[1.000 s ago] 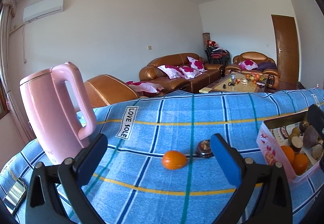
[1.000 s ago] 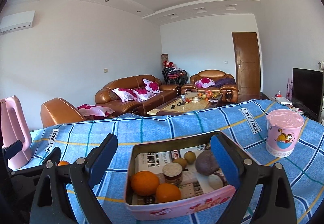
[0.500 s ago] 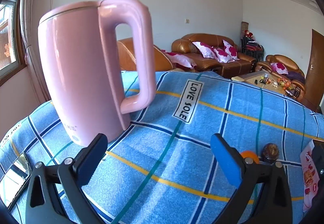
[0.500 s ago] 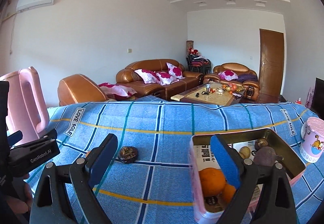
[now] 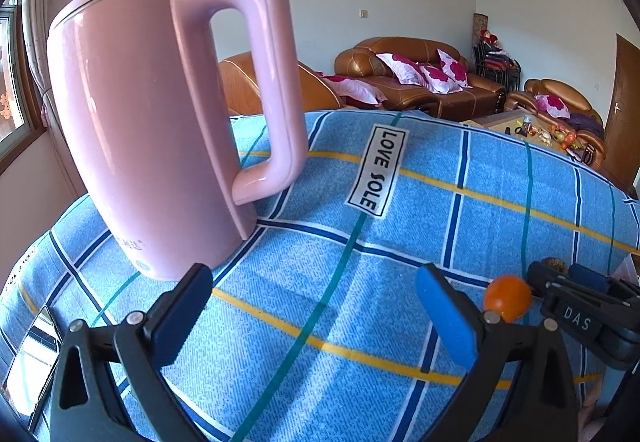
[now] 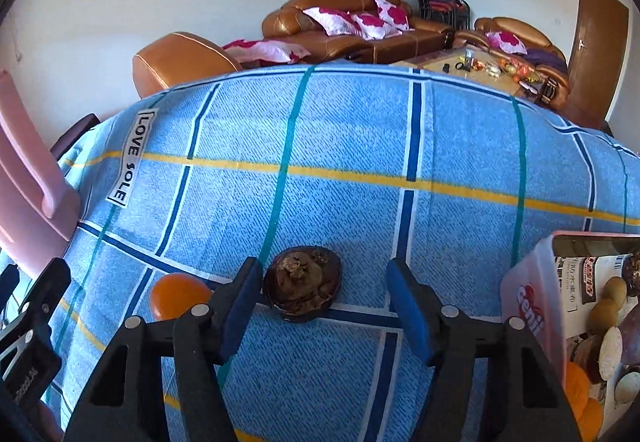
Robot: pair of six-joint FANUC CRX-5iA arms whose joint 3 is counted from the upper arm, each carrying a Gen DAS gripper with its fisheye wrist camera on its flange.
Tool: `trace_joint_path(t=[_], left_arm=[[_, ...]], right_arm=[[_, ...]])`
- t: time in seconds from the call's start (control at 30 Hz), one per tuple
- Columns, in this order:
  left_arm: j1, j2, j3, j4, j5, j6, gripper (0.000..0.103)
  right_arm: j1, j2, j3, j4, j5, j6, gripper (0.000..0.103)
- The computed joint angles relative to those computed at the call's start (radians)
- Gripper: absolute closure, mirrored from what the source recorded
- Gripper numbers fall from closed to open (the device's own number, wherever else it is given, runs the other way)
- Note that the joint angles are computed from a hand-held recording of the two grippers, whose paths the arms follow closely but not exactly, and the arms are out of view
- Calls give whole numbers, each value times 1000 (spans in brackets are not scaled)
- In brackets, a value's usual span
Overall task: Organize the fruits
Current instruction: 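Lower the right gripper onto the brown round fruit and close it, then grasp the small orange with the left gripper while the right gripper holds the brown fruit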
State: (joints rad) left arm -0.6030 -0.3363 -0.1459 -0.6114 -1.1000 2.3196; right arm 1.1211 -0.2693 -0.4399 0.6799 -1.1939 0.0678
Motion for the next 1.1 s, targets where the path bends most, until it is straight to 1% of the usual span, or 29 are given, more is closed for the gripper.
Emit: trace_joint_path(t=[0.07, 0.1, 0.17, 0.23, 0.3, 0.33, 0.4, 0.47, 0.5, 0.57, 0.67, 0.73, 0.8, 0.83, 0.87, 0.9, 0.93, 0.97, 1.03, 1.1], left_arm=[[14, 3, 0, 15, 2, -9, 0], [24, 5, -3, 24, 10, -13, 0], [38, 0, -11, 41, 23, -23, 0], [48, -11, -20, 59, 39, -40, 0], [44, -17, -25, 61, 51, -52, 0], [41, -21, -29, 61, 62, -60, 0], [34, -31, -38, 63, 92, -80, 0], [30, -43, -52, 76, 135, -111, 0], [37, -50, -63, 98, 166, -138, 0], [54, -64, -88, 157, 223, -198, 0], [59, -52, -91, 217, 259, -269, 0], [35, -20, -62, 211, 233, -274, 0], [28, 11, -41, 243, 226, -312, 1], [31, 29, -32, 271, 226, -343, 6], [31, 53, -16, 293, 217, -368, 13], [25, 78, 2, 307, 201, -383, 16], [23, 105, 21, 322, 188, -401, 24], [17, 125, 33, 324, 180, -409, 29], [9, 164, 64, 323, 159, -415, 31], [23, 186, 74, 368, 144, -443, 32]], right_arm=[[6, 15, 12, 0, -17, 20, 49], [12, 14, 12, 1, -14, 31, 58], [26, 13, 11, 3, -15, 42, 60], [47, -8, -5, 7, -17, 16, 60], [90, -46, -44, 56, -26, -61, 60], [125, -72, -74, 105, -41, -114, 60], [195, -102, -122, 205, -102, -207, 60], [269, -124, -160, 290, -188, -285, 60], [308, -132, -177, 327, -237, -324, 60], [376, -135, -199, 380, -339, -382, 60], [433, -134, -215, 424, -443, -408, 60], [444, -124, -211, 436, -482, -403, 60], [443, -133, -214, 438, -484, -402, 59], [441, -136, -215, 438, -479, -401, 59], [437, -137, -214, 436, -472, -400, 59], [434, -143, -221, 435, -463, -401, 59], [432, -146, -222, 434, -457, -400, 59], [433, -148, -224, 432, -454, -402, 59], [439, -155, -226, 427, -453, -403, 59], [436, -159, -226, 423, -444, -401, 59]])
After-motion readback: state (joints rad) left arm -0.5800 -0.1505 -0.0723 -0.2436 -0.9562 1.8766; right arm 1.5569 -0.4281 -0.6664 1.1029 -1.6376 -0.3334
